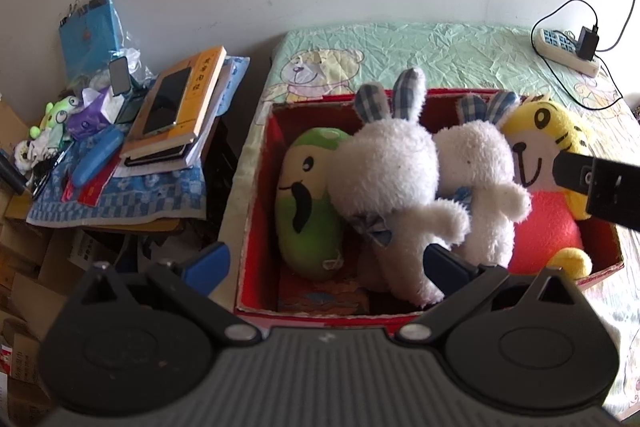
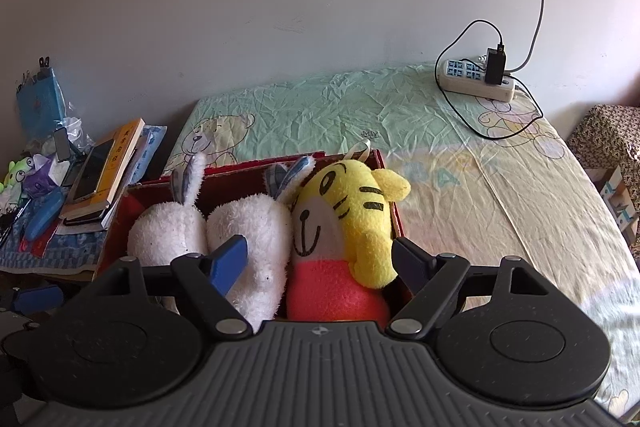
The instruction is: Organize objects
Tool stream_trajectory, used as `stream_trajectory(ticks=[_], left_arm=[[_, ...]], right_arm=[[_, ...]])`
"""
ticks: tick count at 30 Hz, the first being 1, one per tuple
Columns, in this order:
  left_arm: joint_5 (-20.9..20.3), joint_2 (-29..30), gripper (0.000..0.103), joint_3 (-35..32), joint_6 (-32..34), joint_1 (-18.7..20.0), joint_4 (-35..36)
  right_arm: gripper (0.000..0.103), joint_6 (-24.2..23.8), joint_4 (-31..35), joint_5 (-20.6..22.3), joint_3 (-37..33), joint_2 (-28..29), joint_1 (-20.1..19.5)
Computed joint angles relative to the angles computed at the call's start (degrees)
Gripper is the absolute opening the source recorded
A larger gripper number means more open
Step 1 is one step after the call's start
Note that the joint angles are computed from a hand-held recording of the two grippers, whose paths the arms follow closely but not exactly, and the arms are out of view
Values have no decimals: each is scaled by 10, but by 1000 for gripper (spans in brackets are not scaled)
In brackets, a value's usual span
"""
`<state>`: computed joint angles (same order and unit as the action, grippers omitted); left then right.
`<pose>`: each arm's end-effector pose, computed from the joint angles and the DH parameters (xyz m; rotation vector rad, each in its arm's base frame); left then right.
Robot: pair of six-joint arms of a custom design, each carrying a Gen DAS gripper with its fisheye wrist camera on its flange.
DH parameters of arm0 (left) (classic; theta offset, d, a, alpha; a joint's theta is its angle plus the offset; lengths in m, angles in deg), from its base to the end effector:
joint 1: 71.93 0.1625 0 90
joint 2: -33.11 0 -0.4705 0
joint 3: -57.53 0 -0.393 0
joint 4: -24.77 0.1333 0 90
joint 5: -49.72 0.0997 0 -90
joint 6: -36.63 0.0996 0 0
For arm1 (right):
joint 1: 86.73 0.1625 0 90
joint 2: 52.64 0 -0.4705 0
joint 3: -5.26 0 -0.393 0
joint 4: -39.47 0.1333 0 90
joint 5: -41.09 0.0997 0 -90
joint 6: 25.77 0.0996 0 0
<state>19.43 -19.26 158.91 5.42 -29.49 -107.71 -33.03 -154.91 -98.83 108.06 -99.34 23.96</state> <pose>-0.3231 -0.5926 0.1772 0.3797 2.1426 -0.6962 0.2852 -0.5936 0.2105 0.0842 -2.1991 1.0761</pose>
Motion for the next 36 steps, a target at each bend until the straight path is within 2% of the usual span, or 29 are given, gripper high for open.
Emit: stream_trajectory(ticks=[7, 9, 16, 22, 26, 36], left_arm=[[-25, -1, 102, 5, 20, 4, -42], [-17, 2, 103, 9, 36, 2, -61], [-18, 8, 102, 6, 35, 3, -49], [-7, 9, 102, 6, 36, 3, -47], [-2, 9, 102, 9, 52, 4, -57], [-10, 11, 102, 4, 49, 4, -54]], right_arm=[[82, -2, 15, 7, 0, -4, -5], [82, 0, 10, 7, 3, -5, -7], [82, 32, 36, 18, 13, -16, -8], [82, 19, 41, 13, 5, -9, -6], [82, 13, 18, 9, 9, -7, -6], [82, 22, 48, 26, 7, -11, -10]])
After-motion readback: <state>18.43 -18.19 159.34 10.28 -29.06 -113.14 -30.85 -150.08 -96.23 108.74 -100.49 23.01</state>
